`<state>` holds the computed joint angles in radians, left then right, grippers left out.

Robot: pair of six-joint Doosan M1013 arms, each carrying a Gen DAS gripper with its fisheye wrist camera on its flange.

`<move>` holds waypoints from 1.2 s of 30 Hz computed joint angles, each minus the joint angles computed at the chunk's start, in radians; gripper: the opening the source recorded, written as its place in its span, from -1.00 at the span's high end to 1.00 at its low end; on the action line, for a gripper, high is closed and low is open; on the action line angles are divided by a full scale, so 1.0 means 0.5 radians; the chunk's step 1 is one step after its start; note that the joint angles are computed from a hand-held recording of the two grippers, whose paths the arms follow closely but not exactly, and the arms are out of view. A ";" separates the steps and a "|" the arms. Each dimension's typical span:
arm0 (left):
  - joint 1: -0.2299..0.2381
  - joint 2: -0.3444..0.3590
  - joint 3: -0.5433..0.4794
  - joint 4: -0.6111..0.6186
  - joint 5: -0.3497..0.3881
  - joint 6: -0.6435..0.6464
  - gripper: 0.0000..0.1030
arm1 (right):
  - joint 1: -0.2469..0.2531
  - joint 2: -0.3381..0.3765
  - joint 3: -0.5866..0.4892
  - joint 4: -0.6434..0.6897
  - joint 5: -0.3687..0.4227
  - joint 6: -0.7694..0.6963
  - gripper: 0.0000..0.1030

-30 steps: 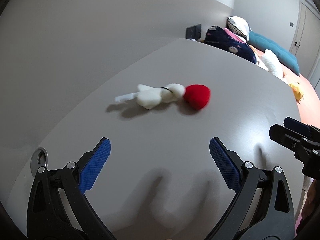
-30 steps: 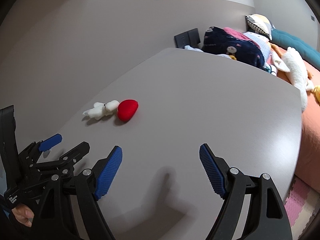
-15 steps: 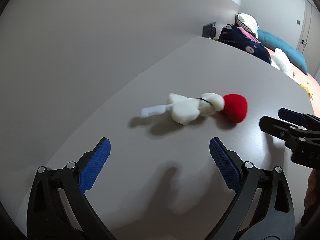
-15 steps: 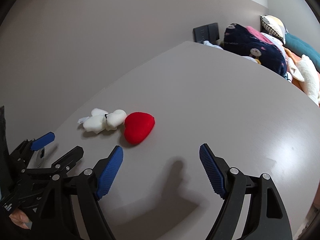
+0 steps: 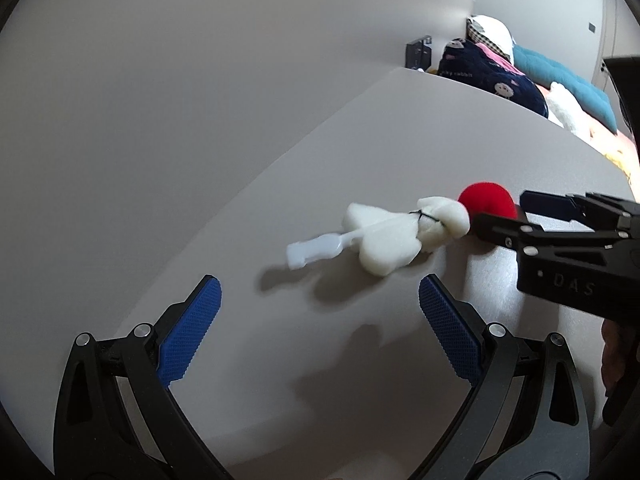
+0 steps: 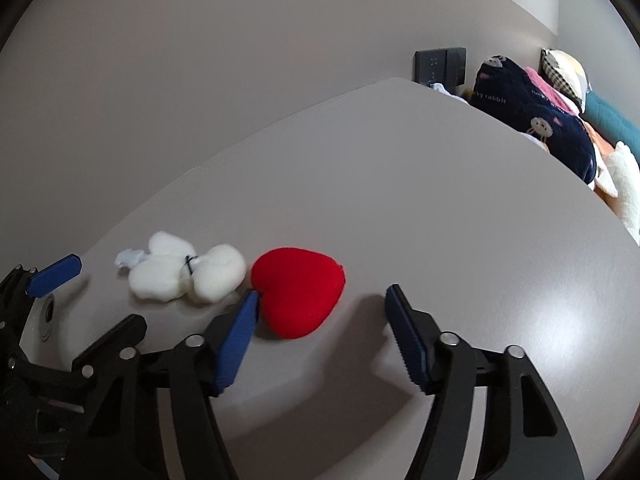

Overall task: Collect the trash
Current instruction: 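Grasp the white plush body with the left gripper while the right grasps the red heart, then carry the white plush and red heart toward the black bin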

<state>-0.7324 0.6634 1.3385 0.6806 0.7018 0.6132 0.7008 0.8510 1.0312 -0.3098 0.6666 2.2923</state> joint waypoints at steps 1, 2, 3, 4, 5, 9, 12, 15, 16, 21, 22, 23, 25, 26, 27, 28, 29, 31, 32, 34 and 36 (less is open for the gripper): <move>0.000 0.009 -0.013 -0.004 0.002 0.019 -0.86 | -0.004 0.002 -0.004 -0.002 0.002 -0.003 -0.10; -0.001 0.017 -0.027 -0.008 0.003 0.037 -0.86 | -0.008 0.001 -0.002 -0.003 -0.001 -0.011 -0.02; -0.001 0.024 -0.038 -0.008 0.003 0.050 -0.86 | -0.010 0.001 -0.001 -0.012 0.000 -0.010 0.12; -0.002 0.034 -0.053 -0.004 0.004 0.068 -0.86 | -0.013 -0.002 0.003 -0.018 -0.002 -0.008 0.12; -0.002 0.042 -0.065 -0.001 0.007 0.076 -0.86 | -0.017 -0.009 0.018 -0.016 -0.020 0.000 0.12; 0.005 0.082 -0.126 -0.023 0.019 0.158 -0.86 | -0.032 -0.023 0.054 -0.037 -0.068 0.060 0.13; 0.014 0.122 -0.184 -0.071 0.026 0.238 -0.86 | -0.044 -0.041 0.084 0.006 -0.106 0.049 0.13; 0.022 0.149 -0.223 -0.120 0.014 0.326 -0.86 | -0.053 -0.056 0.110 0.047 -0.151 0.028 0.13; 0.021 0.157 -0.235 -0.123 0.017 0.346 -0.86 | -0.056 -0.061 0.118 0.066 -0.166 0.018 0.13; 0.028 0.171 -0.252 -0.184 -0.031 0.414 -0.35 | -0.063 -0.078 0.151 0.126 -0.215 -0.015 0.13; 0.032 0.167 -0.248 -0.214 -0.053 0.426 -0.16 | -0.064 -0.083 0.158 0.137 -0.223 -0.025 0.13; 0.037 0.162 -0.241 -0.256 -0.074 0.447 -0.06 | -0.064 -0.087 0.165 0.142 -0.230 -0.032 0.13; 0.040 0.157 -0.234 -0.277 -0.083 0.449 0.16 | -0.065 -0.095 0.179 0.136 -0.243 -0.025 0.13; 0.038 0.156 -0.232 -0.268 -0.082 0.438 0.20 | -0.064 -0.100 0.185 0.129 -0.248 -0.017 0.13; 0.035 0.155 -0.230 -0.253 -0.076 0.420 0.27 | -0.064 -0.104 0.192 0.124 -0.252 -0.010 0.13; 0.030 0.154 -0.227 -0.228 -0.064 0.399 0.35 | -0.063 -0.110 0.200 0.115 -0.257 0.000 0.13; 0.021 0.152 -0.223 -0.189 -0.051 0.370 0.38 | -0.061 -0.117 0.211 0.097 -0.260 0.017 0.13; 0.005 0.142 -0.207 -0.111 -0.040 0.296 0.49 | -0.057 -0.131 0.227 0.068 -0.255 0.032 0.13; 0.003 0.138 -0.205 -0.108 -0.041 0.279 0.52 | -0.055 -0.140 0.237 0.064 -0.255 0.034 0.13; 0.000 0.124 -0.193 -0.129 -0.054 0.254 0.56 | -0.051 -0.163 0.266 0.054 -0.262 0.036 0.13; -0.009 0.113 -0.185 -0.120 -0.047 0.226 0.57 | -0.049 -0.195 0.306 0.033 -0.277 0.057 0.13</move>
<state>-0.7370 0.7198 1.2461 0.6204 0.6784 0.7260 0.6764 0.7536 1.1841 -0.2934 0.5278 2.3208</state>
